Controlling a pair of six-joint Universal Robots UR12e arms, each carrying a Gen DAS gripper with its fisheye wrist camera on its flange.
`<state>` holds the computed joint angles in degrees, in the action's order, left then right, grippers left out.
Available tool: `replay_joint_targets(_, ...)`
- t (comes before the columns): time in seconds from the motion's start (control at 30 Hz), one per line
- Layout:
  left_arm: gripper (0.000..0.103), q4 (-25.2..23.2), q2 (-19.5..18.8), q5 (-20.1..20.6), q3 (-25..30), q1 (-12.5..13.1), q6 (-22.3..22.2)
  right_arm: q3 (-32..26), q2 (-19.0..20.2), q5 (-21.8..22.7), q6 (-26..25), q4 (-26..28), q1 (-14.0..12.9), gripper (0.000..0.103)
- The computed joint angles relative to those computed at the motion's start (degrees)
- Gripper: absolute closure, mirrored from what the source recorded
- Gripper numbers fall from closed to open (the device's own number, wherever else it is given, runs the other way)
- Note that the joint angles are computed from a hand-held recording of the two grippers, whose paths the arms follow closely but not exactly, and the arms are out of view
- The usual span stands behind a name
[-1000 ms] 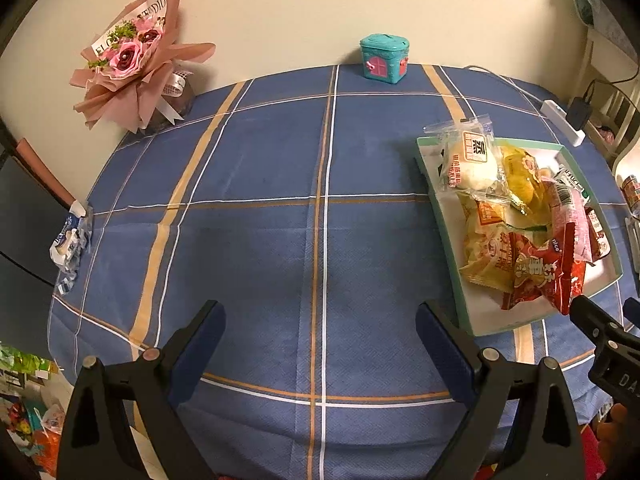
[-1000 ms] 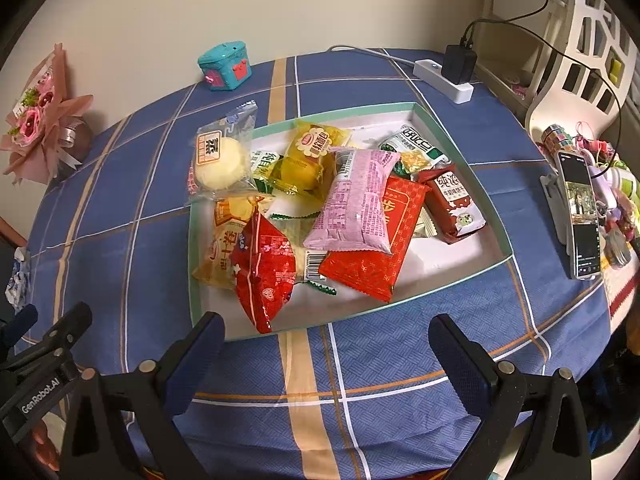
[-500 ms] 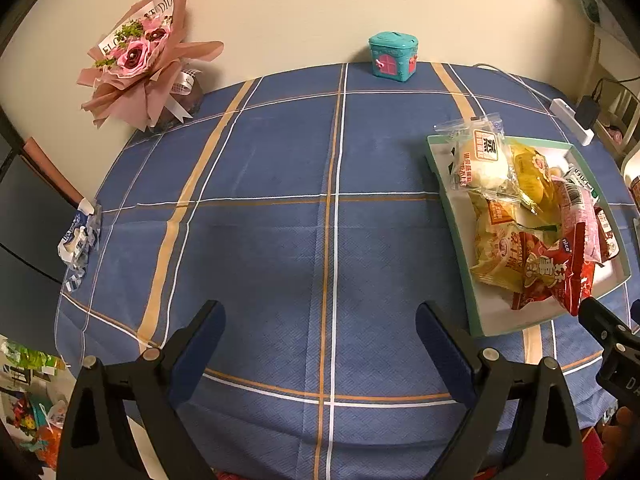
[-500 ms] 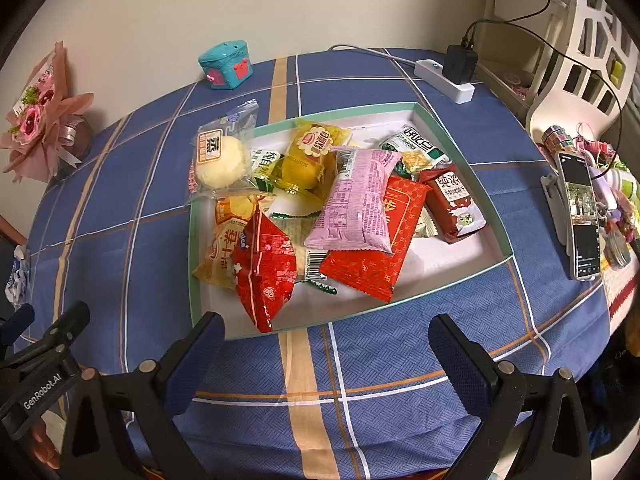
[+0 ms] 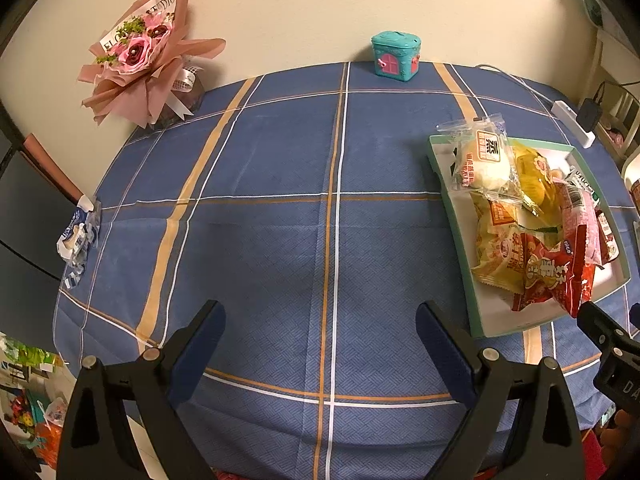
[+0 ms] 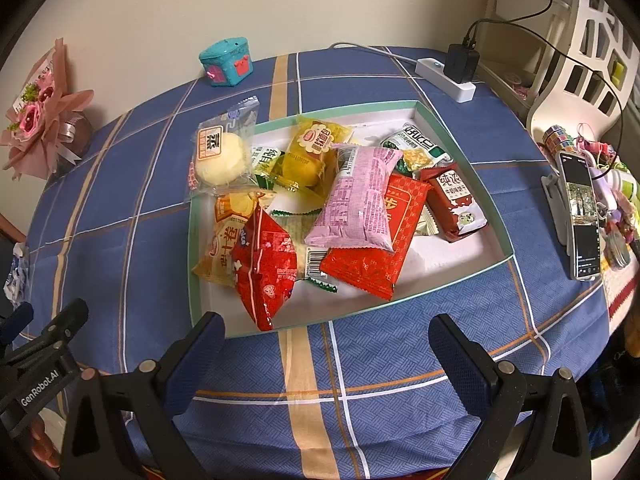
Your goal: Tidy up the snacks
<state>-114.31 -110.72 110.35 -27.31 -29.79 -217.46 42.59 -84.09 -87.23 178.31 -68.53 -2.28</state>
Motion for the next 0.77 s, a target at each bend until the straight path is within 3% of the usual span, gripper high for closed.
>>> replay_joint_targets(0.77, 0.007, 0.8, -0.4, 0.8, 0.6, -1.2, -1.2, 0.3, -0.2, -0.1, -0.6, 0.3, -0.2, 0.000)
